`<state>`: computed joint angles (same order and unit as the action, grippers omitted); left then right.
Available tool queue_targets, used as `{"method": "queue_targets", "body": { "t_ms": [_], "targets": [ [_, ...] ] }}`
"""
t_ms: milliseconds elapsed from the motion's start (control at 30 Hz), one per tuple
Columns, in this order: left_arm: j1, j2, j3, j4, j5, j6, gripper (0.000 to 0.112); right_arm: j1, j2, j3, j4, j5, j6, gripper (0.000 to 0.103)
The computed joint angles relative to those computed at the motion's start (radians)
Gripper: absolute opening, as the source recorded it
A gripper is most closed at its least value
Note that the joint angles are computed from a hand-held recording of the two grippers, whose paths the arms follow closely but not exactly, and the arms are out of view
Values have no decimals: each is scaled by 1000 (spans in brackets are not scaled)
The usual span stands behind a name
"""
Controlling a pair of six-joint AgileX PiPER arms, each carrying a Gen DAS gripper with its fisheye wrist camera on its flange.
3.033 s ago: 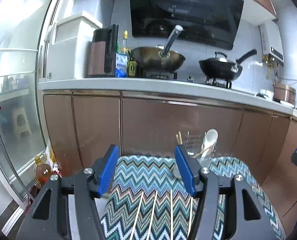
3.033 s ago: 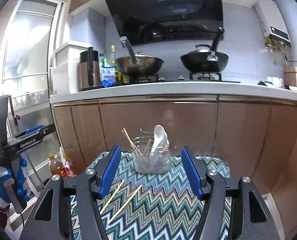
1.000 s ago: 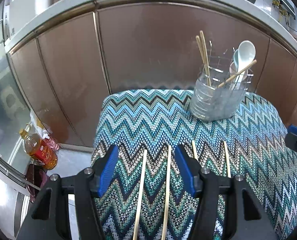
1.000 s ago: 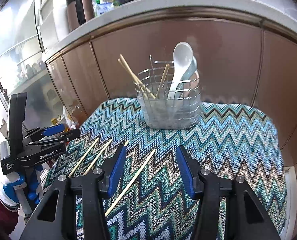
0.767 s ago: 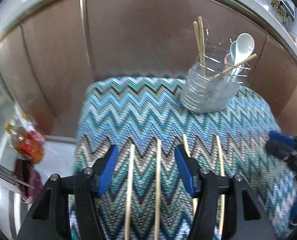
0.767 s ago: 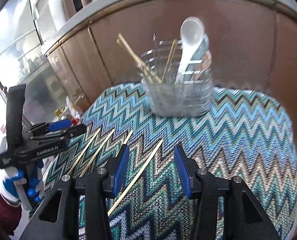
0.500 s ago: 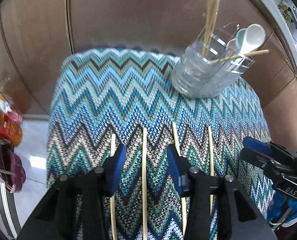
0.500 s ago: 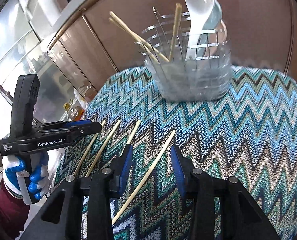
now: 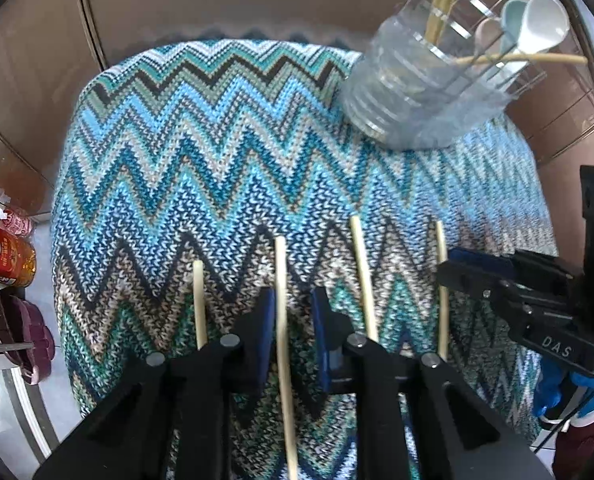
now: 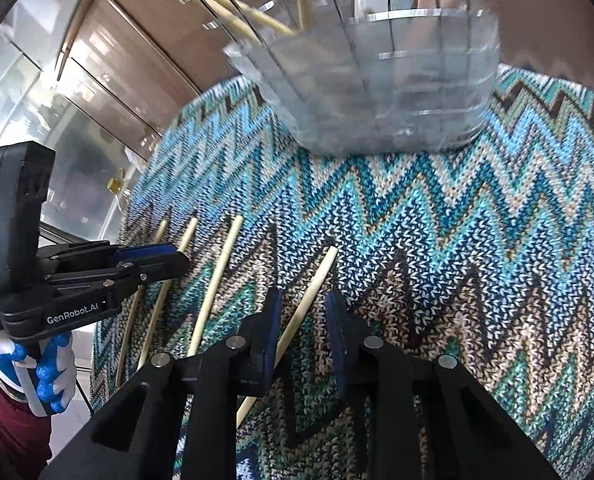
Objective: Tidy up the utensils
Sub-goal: 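Lower both open tools toward the loose chopsticks on the cloth, then grasp a chopstick with the right tool while the left tool grasps another chopstick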
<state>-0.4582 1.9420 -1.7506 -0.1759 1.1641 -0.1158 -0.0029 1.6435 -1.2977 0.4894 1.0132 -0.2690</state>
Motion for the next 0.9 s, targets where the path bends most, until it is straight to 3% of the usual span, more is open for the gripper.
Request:
{"method": "queue_targets", "body": {
  "t_ms": [233, 500, 767, 900],
  "targets": [
    [3, 33, -40, 0, 29, 19, 12, 25, 38, -41, -49, 21, 37, 18],
    [-61, 14, -5, 67, -17, -52, 6, -1, 44, -31, 19, 16, 9, 11],
    [-97, -117, 97, 96, -70, -98, 5, -33, -105, 55, 108, 23, -54, 8],
    [-127, -241, 195, 117, -141, -140, 5, -55, -226, 92, 145, 35, -87, 7]
  ]
}}
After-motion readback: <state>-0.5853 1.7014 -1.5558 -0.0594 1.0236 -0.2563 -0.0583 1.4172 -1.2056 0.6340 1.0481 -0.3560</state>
